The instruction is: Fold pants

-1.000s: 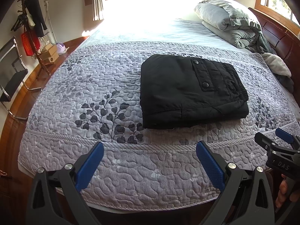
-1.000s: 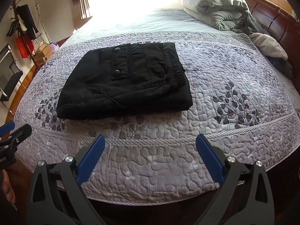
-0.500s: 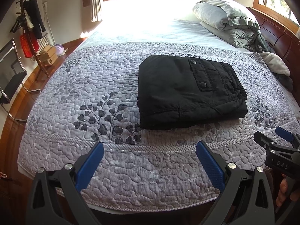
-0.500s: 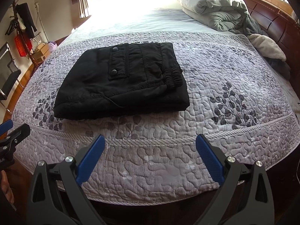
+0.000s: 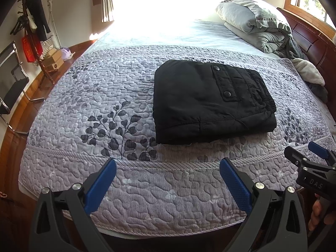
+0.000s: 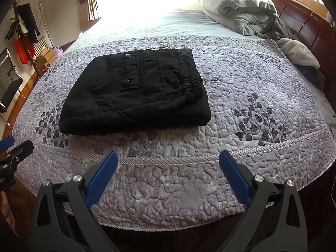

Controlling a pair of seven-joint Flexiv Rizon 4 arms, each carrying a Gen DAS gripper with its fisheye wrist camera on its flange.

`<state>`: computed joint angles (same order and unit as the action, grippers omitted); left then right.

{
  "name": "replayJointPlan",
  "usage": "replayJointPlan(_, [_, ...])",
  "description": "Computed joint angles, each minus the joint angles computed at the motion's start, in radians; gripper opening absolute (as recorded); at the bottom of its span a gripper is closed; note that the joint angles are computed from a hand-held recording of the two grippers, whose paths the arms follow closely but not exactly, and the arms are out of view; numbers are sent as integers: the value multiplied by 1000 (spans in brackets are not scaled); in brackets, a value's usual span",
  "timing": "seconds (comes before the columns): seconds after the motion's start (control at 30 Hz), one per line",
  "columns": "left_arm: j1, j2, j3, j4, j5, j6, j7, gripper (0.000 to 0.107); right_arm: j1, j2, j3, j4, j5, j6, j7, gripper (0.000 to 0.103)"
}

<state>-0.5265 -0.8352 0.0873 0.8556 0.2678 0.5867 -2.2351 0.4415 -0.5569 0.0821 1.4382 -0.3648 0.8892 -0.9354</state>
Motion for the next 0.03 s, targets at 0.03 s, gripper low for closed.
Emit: replayJointPlan(0.03, [-1,0,0,-1,1,0,2,99,0,-1,0,-1,0,-1,0,97])
